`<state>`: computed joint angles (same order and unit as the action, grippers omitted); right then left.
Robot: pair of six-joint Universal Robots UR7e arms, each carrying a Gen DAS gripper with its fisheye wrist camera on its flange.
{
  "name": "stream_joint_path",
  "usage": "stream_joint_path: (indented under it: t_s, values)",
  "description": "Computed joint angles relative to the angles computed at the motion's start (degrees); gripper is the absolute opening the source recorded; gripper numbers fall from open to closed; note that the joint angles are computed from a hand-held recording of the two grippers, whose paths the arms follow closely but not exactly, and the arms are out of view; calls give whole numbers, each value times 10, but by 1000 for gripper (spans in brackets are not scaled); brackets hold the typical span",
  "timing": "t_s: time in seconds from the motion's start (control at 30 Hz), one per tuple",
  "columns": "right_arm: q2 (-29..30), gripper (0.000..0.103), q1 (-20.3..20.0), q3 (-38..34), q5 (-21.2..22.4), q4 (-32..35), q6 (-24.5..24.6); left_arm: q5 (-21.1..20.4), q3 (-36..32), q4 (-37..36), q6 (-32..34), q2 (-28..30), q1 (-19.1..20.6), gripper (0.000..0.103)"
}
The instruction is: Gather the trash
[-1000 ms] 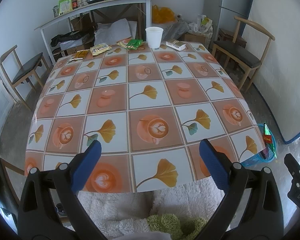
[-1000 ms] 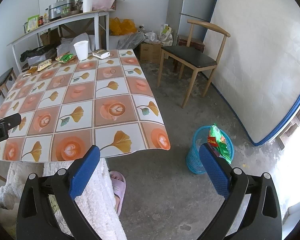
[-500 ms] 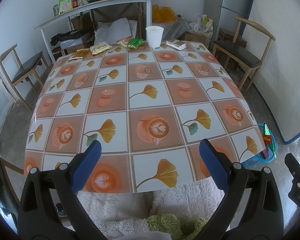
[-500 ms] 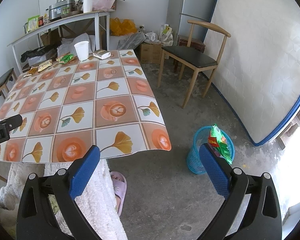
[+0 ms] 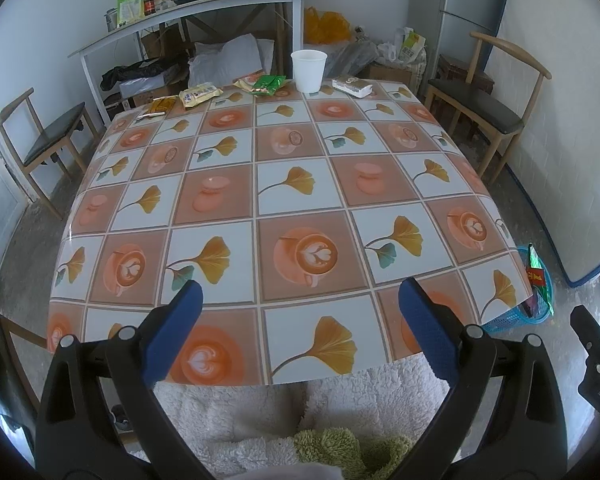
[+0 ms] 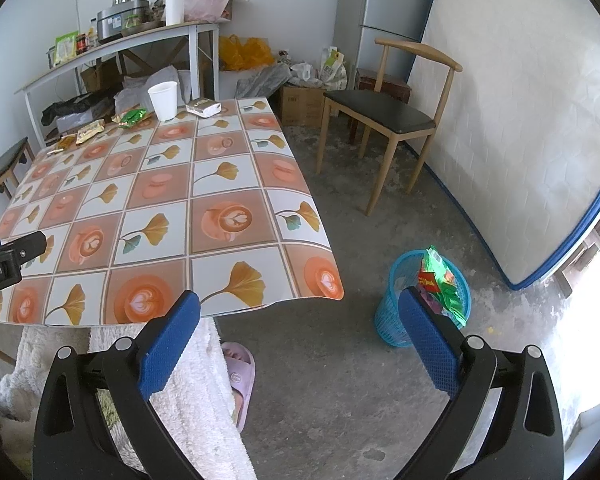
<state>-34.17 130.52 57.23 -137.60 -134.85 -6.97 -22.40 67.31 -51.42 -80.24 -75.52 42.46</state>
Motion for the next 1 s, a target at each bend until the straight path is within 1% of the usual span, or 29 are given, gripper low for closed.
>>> stream_joint_path:
  t_s: [1.0]
  values:
    - [2, 96, 0, -4, 2, 5, 4, -1, -2, 1, 1, 1, 0, 94]
